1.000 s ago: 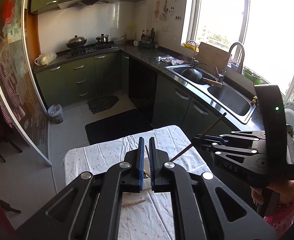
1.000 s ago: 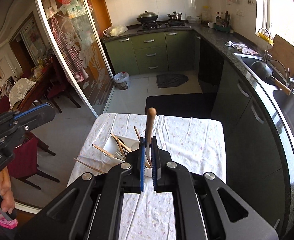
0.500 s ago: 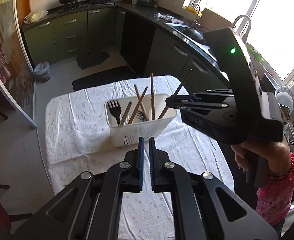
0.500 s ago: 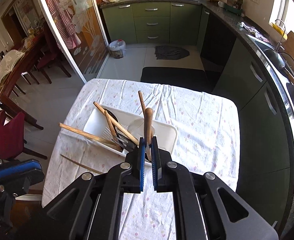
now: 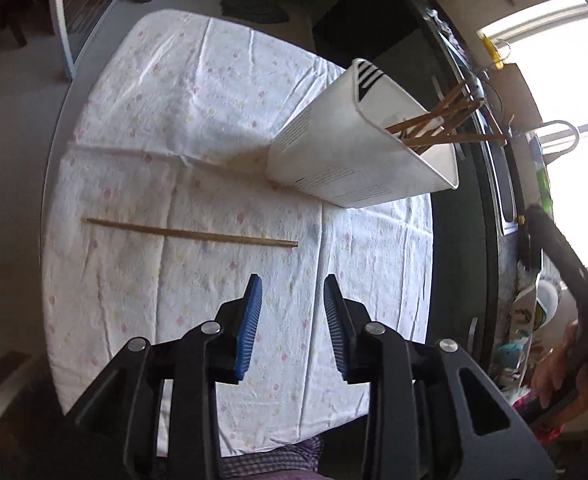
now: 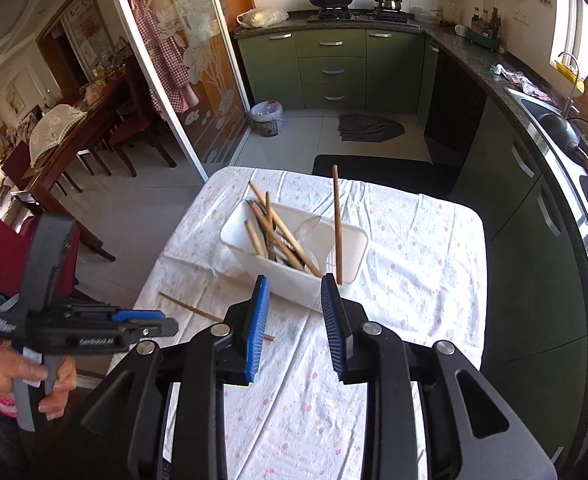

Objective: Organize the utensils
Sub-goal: 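Drop the chopstick into the caddy while the right tool drops its chopstick in, then lower the left tool to the last chopstick on the cloth and grasp it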

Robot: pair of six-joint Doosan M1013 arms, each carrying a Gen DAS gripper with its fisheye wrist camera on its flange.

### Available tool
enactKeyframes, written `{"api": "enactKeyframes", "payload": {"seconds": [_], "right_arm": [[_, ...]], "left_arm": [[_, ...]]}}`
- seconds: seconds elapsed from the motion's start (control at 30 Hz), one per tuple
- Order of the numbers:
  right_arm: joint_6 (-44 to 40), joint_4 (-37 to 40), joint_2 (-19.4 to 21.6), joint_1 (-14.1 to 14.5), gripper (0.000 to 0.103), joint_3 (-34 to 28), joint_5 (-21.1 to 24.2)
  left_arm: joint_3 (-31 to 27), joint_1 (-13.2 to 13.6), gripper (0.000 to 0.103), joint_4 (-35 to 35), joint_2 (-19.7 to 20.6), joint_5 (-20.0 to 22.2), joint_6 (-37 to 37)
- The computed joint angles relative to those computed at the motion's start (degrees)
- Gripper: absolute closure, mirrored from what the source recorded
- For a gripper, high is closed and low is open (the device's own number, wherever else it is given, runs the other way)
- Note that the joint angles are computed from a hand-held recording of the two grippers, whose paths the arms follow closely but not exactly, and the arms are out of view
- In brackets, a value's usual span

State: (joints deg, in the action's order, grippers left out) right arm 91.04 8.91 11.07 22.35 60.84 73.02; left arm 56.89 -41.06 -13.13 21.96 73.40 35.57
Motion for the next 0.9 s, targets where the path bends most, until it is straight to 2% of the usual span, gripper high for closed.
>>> {"api": "enactKeyframes", "payload": {"seconds": [0.23,0.4,0.63,0.83,0.9], "right_arm": [[-7.6,6.1,-4.8,-1.0,0.075,8.9,-0.2],[-14.1,11.6,-7.4,-3.8,0.072,14.6,-0.8],[-21.0,20.4,-8.5,-10.1,0.071,19.9,-0.3],[-23.2,24.4,-8.5,-14.2,0.071,22.2,0.5],[-23.8,25.5,-8.7,-15.2,0.071,22.9,0.7]], "left_arm": [[6.7,0.4,0.067,-0.5,-1.1,-6.3,-22.0],[8.3,0.0,0.067,3.8,-0.7,-8.2,-37.0],[7.7,-0.9,0.068,9.6,1.0,-5.2,-51.7],[5.6,-1.4,0.068,12.3,2.7,-1.2,-55.9],[5.4,-1.3,0.072,13.2,3.0,-1.1,-56.9]]}}
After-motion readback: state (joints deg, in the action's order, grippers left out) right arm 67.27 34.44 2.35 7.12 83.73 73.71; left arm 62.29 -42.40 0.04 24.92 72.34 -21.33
